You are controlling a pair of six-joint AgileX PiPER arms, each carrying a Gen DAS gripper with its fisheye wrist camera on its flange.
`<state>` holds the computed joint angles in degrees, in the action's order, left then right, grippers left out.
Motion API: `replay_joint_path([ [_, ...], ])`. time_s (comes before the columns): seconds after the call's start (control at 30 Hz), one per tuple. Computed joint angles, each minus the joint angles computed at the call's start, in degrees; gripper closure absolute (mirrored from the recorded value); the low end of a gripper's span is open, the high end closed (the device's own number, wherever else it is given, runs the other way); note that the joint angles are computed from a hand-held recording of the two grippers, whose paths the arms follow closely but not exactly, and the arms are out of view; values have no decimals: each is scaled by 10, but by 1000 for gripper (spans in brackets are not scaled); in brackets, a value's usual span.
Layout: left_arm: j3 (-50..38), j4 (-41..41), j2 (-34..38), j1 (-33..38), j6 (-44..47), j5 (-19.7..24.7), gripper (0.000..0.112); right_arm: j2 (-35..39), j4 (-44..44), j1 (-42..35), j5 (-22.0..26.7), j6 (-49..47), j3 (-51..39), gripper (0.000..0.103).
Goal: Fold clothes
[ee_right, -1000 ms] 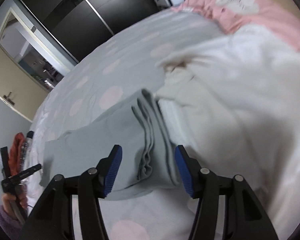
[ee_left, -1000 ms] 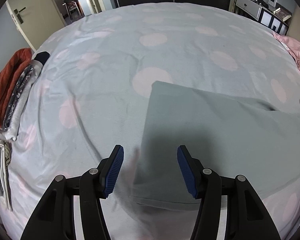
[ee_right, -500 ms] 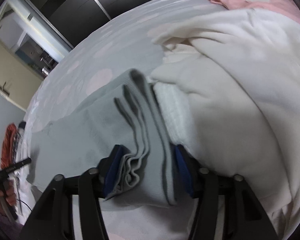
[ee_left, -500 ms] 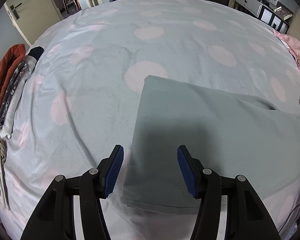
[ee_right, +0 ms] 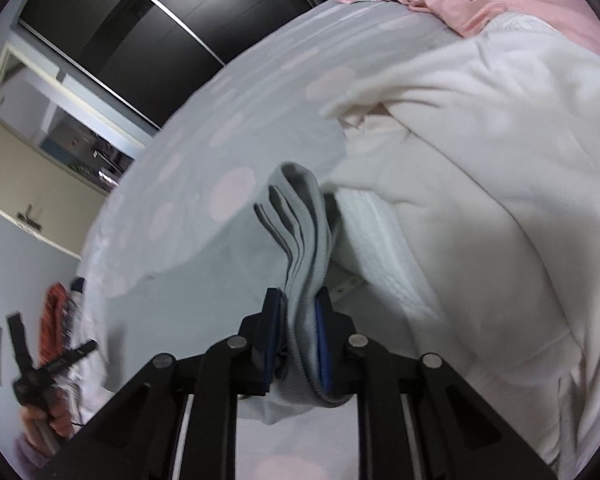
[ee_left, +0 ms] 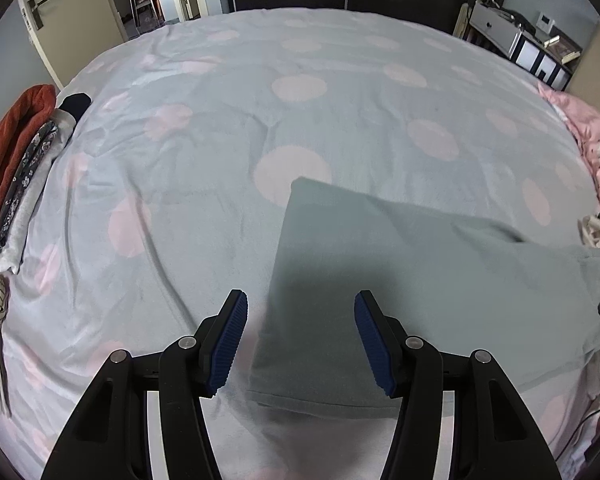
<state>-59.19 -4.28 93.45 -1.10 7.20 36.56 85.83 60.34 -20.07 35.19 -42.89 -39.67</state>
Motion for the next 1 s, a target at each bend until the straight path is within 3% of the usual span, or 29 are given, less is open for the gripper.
replay_joint_path([
  [0.27, -35, -66, -3, 51, 81, 57, 55, -81, -198, 103, 39, 288, -89, 88],
  [0.53, -88, -157, 4, 170, 179, 124, 55, -76, -480, 331, 107, 638, -287, 88],
  [0.73, -111, -196, 27, 242, 240, 149, 55, 36, -654, 513, 176, 835, -460, 88],
  [1.0, -153, -232, 89, 297, 275, 198, 55, 244, -745, 656, 233, 920, -652, 88],
])
